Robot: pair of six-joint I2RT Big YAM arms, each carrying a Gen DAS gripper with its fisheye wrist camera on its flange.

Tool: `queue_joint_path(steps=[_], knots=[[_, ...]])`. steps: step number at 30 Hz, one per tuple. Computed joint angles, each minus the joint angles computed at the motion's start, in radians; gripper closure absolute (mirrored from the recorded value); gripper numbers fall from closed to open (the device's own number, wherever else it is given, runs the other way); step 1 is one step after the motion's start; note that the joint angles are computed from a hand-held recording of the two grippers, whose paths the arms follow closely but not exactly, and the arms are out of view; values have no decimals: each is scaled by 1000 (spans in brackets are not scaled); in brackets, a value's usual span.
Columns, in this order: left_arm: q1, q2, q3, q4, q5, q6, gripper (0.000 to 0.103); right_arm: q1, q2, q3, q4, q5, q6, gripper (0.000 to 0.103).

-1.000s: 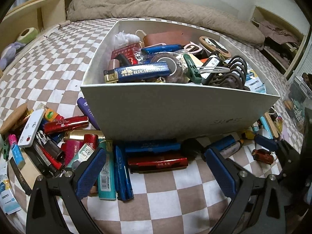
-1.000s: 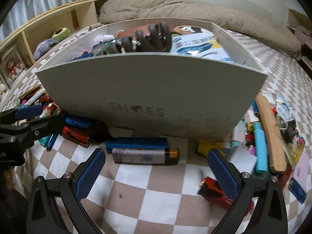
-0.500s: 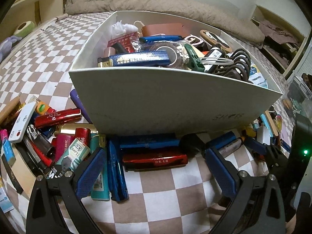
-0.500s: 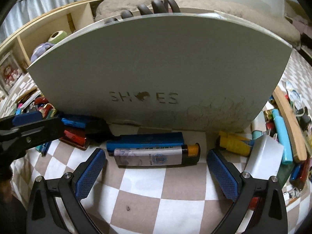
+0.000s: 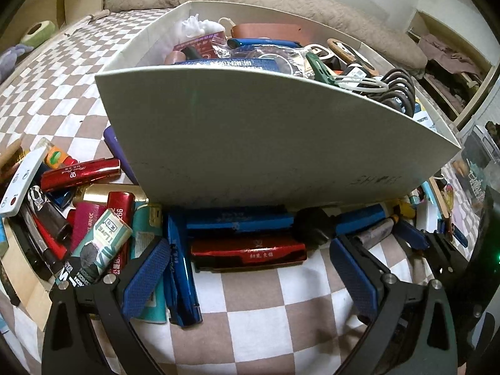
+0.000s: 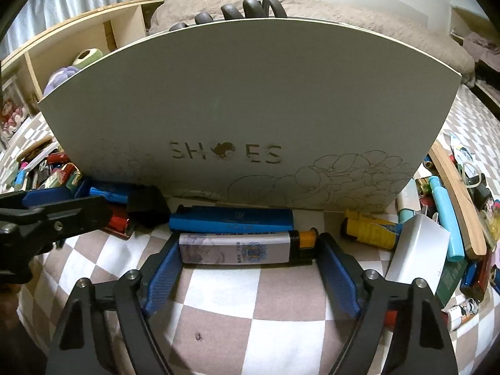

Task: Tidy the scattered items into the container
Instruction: 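Close the right tool on the white tube with orange cap, then move the left tool toward the lighters while the right tool holds the tube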

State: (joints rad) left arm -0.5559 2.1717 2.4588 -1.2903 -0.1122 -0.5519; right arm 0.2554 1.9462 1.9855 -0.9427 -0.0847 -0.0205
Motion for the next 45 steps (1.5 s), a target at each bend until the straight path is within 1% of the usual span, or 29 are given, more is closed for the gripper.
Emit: queue_joint_path(steps=[4,7,12,15,17,21,27,33,35,40,41,43,44,45], knots=[[-1,-9,-25,18,-4,5,0,-2,4,8,-6,-8,-8,21],[-5,-7,-22,14,-18,14,0,-4,5,9,-7,-17,-12,21],[-12,-1,-16,-2,-56,23,0,-1,2,1,3,-11,-19,21],[-11,30,27,-44,-91,2,0,-1,8,10,-1,-11,-17,21],[-13,45,43,-56,-109,9,0,0,10,14,-2,-11,-16,21],[-13,52,44,-42,-135,14,0,-3,4,3,3,-6,-26,21],[-4,54,38,-20,-138,10,0,-2,13,16,-2,-10,-24,21],[3,87,91,-49,-140,16,0,14,21,31,-9,16,-37,21],[4,109,129,-74,-148,21,0,17,19,31,-9,21,-58,21],[8,114,129,-66,-164,21,0,3,0,11,-16,21,-111,21],[8,117,130,-65,-172,22,0,0,-1,10,-18,22,-117,21],[2,147,177,-99,-210,43,0,-5,-2,12,-23,19,-120,21],[-3,149,173,-94,-237,56,0,-6,-2,12,-24,17,-119,21],[-5,136,144,-72,-254,59,0,-10,-5,6,-22,14,-120,21]])
